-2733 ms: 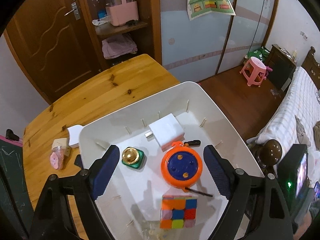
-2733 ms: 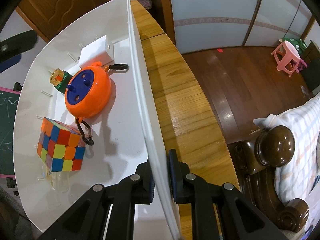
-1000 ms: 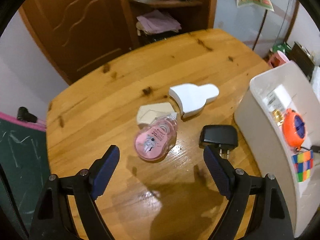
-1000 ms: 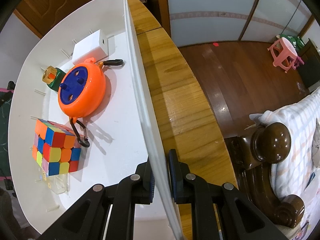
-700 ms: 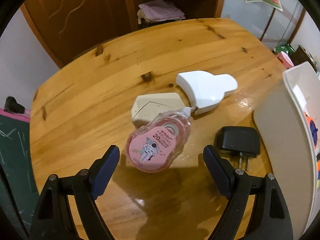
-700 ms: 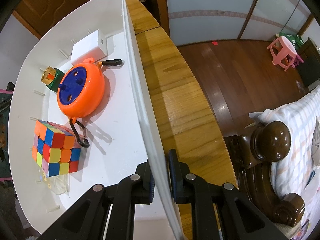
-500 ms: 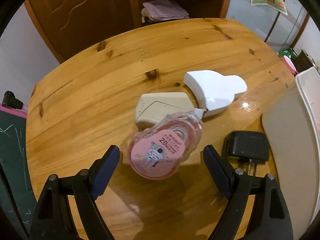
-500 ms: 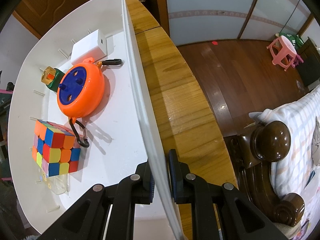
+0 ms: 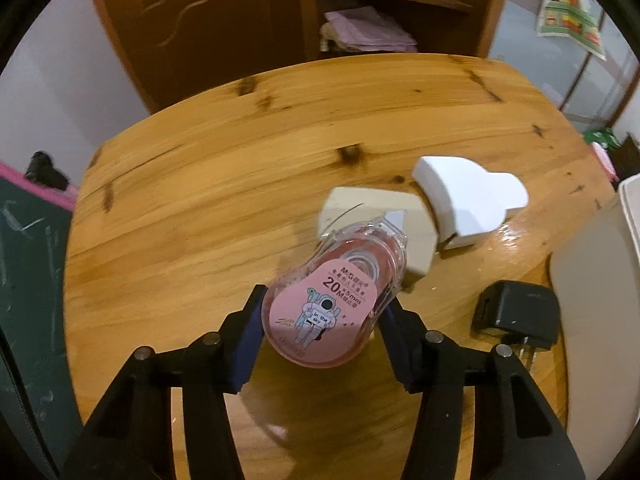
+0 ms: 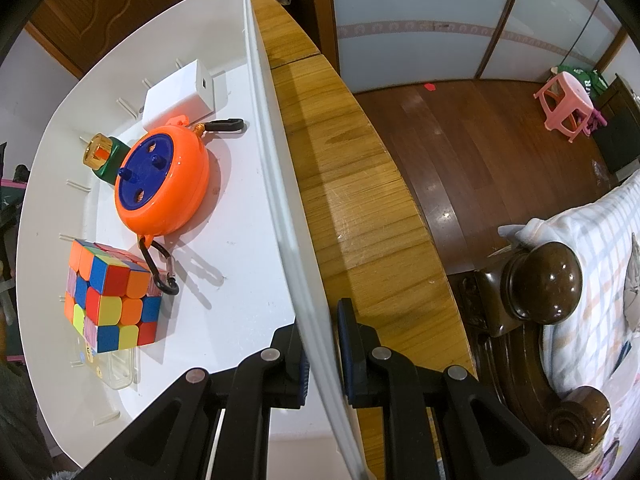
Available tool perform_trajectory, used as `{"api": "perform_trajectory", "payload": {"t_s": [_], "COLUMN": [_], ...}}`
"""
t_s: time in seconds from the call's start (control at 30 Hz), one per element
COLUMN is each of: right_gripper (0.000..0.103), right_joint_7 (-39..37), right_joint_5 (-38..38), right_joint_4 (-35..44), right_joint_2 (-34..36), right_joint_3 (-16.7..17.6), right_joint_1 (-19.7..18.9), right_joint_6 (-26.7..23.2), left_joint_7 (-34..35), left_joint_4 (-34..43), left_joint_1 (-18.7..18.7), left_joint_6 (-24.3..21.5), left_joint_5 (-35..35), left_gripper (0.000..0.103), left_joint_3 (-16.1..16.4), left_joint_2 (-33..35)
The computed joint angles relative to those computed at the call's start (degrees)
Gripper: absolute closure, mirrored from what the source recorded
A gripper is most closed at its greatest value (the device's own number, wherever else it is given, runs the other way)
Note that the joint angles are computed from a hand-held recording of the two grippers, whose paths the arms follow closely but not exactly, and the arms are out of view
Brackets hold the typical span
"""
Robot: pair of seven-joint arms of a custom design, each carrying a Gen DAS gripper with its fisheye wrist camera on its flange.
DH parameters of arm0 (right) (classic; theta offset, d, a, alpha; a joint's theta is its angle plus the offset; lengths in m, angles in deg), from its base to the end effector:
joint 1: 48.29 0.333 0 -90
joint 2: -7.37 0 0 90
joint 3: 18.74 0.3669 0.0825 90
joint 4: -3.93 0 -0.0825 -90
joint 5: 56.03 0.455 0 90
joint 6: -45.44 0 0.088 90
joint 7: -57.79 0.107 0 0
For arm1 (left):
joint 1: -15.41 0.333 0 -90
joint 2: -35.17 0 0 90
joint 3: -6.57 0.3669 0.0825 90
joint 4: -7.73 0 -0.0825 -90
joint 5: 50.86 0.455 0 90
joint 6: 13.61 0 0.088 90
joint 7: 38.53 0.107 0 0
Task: Organize rigid objects
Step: 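Grasp the pink tape roller with the left gripper and lift it, then carry the pink tape roller into the tray and open the left gripper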
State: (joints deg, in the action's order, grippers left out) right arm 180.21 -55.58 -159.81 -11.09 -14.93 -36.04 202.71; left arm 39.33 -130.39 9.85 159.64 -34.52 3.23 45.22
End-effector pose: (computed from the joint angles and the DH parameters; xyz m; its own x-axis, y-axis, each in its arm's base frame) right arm 0.3825 0.1075 0.2935 -0.2795 -0.9552 -0.0971 -0.9382 0.2932 -0.1838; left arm 0.5676 -0.1103 0.2760 -0.2032 -0.9778 -0.0502 -0.8812 0.2050 -0.4259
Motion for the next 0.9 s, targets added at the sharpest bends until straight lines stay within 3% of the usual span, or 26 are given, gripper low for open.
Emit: {"api": "perform_trajectory", "payload": {"t_s": [0.13,0.4,0.5,0.6,0.9], "right_gripper": [0.089,0.089,0.089,0.089,0.089], "right_joint_7": [0.0,-0.3,-0.3,-0.8,-3.4], "right_joint_5": [-0.1,-0.2,-0.4,0.4,3.0], "right_joint_4": [0.0,-0.5,-0.7,-0.9,-2.3], "right_joint_2": [0.1,0.1,0.2,0.2,-0.3], "right_joint_3": [0.0,0.0,0.2,-0.3,-1.5], "right_joint_1": [0.0,0.1,0.1,0.5,1.4], "right_joint_6": [0.1,1.8,2.6,3.4,5.6], "left_joint_7": [-4.4,-5.3,-3.3,-5.2,2.7], "left_joint_4": [-1.8,-7.3,-10.1,-13.2,-19.6], "left_joint_1": [-1.0,1.8,1.6,1.7,-8.9], "left_joint_6": [-0.6,-2.9,-4.3,-7.2,-12.5], "left_joint_5": [2.2,-1.7,-6.8,-6.6,-20.5], "left_gripper": [0.046,0.046,0.046,0.046,0.046], "left_joint_3": [1.5,-2.5,-3.9,-5.9,-3.9], "left_joint_2": [-2.4,-10.4,-14.9,-20.8,-34.5]}}
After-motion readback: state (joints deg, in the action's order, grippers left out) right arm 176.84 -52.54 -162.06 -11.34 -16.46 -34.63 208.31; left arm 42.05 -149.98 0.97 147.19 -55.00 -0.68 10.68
